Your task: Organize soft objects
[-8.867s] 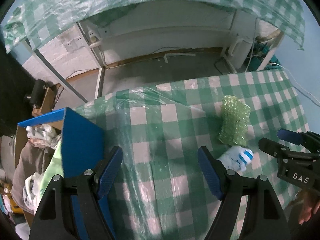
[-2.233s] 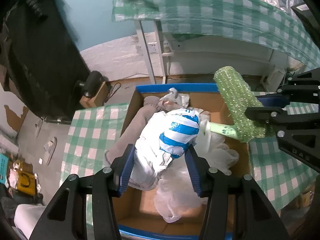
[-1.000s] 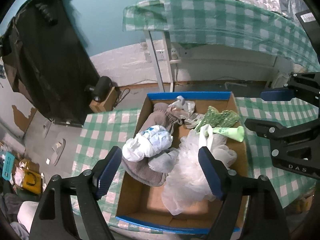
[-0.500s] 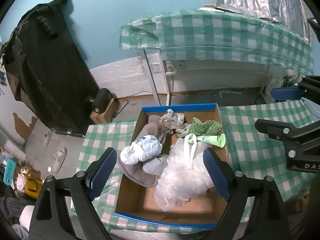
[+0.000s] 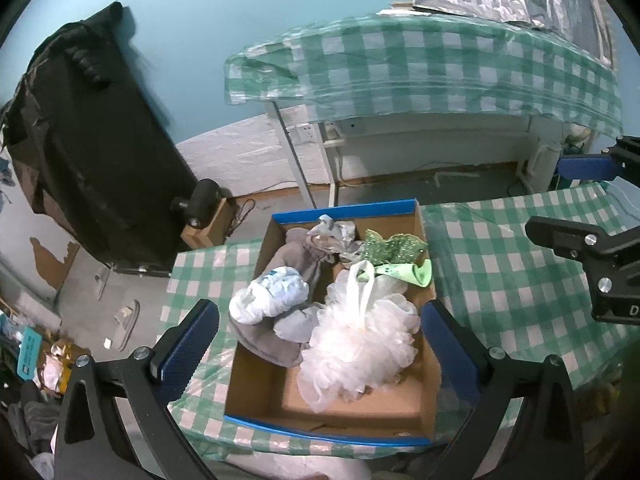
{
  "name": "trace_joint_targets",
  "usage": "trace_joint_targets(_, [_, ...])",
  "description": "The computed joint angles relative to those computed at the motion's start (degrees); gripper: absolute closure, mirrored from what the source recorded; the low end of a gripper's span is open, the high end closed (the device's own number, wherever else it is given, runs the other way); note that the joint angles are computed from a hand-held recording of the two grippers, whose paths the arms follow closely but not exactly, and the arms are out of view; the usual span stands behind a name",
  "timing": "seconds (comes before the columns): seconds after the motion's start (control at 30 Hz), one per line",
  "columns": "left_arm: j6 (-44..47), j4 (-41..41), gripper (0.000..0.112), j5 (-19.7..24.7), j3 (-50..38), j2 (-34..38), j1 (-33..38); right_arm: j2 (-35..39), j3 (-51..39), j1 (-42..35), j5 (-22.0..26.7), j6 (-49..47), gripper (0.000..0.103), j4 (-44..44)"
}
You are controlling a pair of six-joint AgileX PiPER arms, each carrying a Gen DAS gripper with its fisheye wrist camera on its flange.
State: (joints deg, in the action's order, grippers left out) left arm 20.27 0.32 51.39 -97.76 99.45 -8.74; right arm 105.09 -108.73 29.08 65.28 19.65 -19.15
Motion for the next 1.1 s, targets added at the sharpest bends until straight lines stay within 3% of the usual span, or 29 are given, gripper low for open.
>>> trace_joint_targets(0.23, [-1.69, 1.81, 0.01, 0.18, 0.17, -0.38, -1.3, -2.62, 4.29, -1.21, -1.6, 1.23, 0.033, 0.22])
trace_joint_targets(1.1, [-1.69, 3.0, 0.01, -0.26, 0.63, -0.31, -1.75, -2.86, 4.72, -0.45, -1.6, 1.98, 0.033, -0.04])
